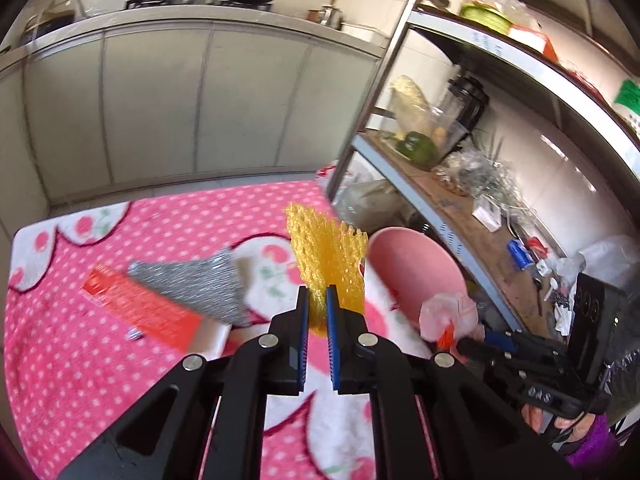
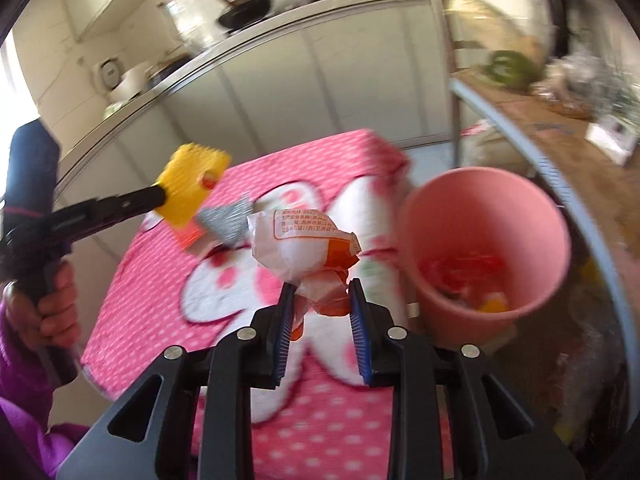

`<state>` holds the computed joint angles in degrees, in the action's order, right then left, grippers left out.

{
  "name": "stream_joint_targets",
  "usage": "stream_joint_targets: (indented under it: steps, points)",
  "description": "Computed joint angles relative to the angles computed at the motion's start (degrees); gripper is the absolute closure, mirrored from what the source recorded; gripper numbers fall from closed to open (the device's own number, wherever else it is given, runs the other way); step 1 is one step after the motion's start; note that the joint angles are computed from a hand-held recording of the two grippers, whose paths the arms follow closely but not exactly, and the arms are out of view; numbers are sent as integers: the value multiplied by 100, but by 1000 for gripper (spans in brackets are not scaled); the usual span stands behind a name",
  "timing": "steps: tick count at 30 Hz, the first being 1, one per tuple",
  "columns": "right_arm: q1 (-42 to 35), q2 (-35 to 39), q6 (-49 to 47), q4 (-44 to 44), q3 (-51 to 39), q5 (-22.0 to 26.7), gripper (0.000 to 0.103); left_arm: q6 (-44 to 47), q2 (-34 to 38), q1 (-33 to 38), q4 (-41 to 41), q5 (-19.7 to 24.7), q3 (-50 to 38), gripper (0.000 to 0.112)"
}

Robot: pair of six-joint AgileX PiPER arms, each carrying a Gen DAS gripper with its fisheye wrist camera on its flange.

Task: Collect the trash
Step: 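Carry the plastic wrapper and yellow foam net with both tools over the pink bucket, then open both tools to drop the wrapper and foam net into the bucket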

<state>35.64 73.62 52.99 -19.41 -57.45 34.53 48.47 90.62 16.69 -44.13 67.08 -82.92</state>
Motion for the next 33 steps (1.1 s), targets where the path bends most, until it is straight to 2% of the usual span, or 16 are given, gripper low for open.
stream_joint_targets:
  steps: [3, 6, 12, 15, 22, 25, 30, 32, 33]
  points:
    - [-477, -288, 361, -318, 294, 147, 75, -241, -12, -628, 72, -170, 7, 105]
    - [-1028, -392, 365, -302, 530, 62, 75, -498, 52, -1353, 292, -467, 37, 105]
    - [-1836, -12, -275, 222, 697, -341, 75, -1083, 459, -2564, 838, -1015, -2, 105]
    - [-1994, 246, -279, 264, 588, -401, 75, -1461, 781, -2988, 1159, -1206, -199, 105]
    - [-2269, 765, -280, 216, 507, -561, 75, -1946, 1400, -3394, 1530, -1429, -518, 105]
    - [-2341, 911, -345, 267, 458, -562, 75, -2132, 1611, -3447, 1628, -1395, -631, 105]
    - [-2406, 1079, -343, 311, 404, -531, 70, -2157, 1728, -3502, 1652, -1456, -607, 103]
    - [-2431, 1107, -425, 364, 408, -580, 67, -2229, 1728, -3542, 1718, -1541, -606, 91]
    - [-2428, 1121, -424, 347, 395, -565, 66, -2267, 1697, -3555, 1773, -1619, -573, 81]
